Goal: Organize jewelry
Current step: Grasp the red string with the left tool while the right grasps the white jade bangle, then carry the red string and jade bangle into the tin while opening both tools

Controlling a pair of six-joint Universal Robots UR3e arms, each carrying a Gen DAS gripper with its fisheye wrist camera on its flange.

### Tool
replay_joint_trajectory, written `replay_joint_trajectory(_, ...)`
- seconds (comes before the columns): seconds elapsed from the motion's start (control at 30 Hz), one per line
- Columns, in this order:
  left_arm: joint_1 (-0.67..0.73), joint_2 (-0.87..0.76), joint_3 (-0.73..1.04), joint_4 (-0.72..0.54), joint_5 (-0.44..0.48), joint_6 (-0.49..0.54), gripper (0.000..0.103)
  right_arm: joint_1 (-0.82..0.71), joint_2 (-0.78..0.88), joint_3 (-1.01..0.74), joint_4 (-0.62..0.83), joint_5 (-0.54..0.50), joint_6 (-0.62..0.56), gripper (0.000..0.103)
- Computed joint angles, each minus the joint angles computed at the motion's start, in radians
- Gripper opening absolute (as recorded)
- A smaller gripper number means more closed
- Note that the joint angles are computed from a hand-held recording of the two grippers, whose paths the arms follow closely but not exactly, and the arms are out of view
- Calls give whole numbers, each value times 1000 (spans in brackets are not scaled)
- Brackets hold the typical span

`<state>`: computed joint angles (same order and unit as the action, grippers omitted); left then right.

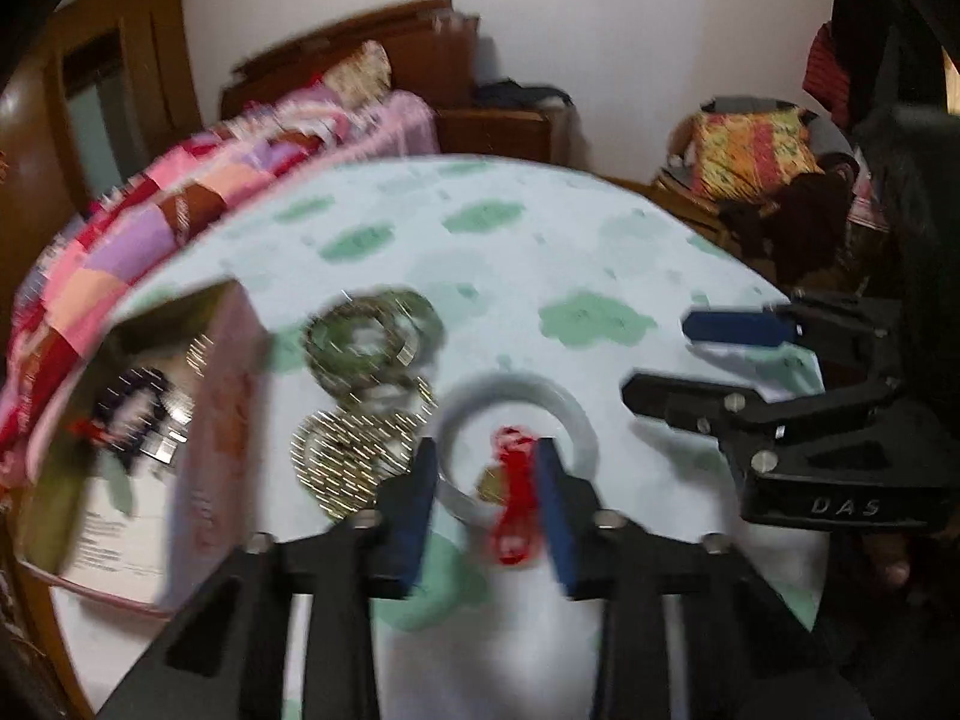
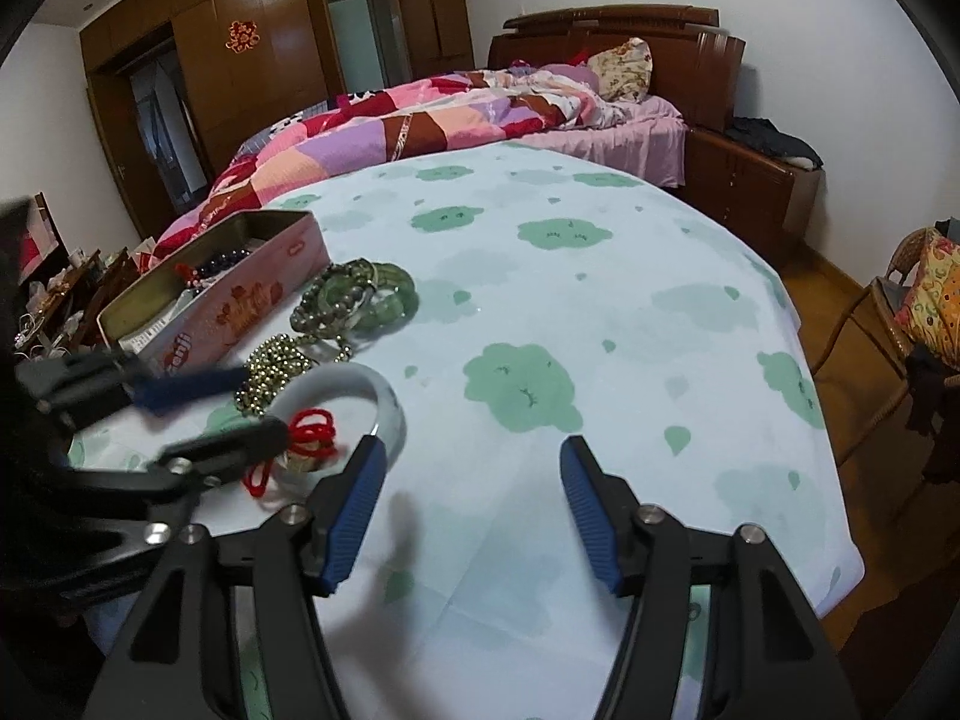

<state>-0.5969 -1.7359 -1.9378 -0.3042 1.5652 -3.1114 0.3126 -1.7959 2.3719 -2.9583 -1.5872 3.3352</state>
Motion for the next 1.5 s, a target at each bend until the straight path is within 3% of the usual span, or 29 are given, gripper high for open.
replay_joint_trajectory(0.03,5,-1,-6,8,-10,-4,19,-1,-1,2,-4,2,0,65)
replay_joint_trajectory(0.07,8,7,-13,6,-18,-3,4,0,-2,3,-8,3,0,66)
replay_joint_trajectory(0.4,90,170,-137,66,-80,-24,4,40,50,-48,-8,0,3,66)
replay_joint_trajectory(0.57,152,263,-173,71,-73,-35,4,109,147,-142,-4,3,-26,83)
replay_joint_trajectory(0.63,175,277,-181,72,-71,-32,4,146,207,-205,19,-21,-41,84)
replay_joint_trajectory(0.93,254,269,-225,75,-116,-35,4,163,334,-353,144,-28,-58,84)
replay_joint_trajectory(1.0,260,261,-225,78,-120,-36,4,160,338,-361,161,-17,-62,77)
replay_joint_trajectory(1.3,302,296,-212,59,-142,-26,4,192,290,-319,88,-67,-45,77)
replay_joint_trajectory(1.5,352,378,-199,14,-163,-1,4,223,289,-383,88,-100,-59,77)
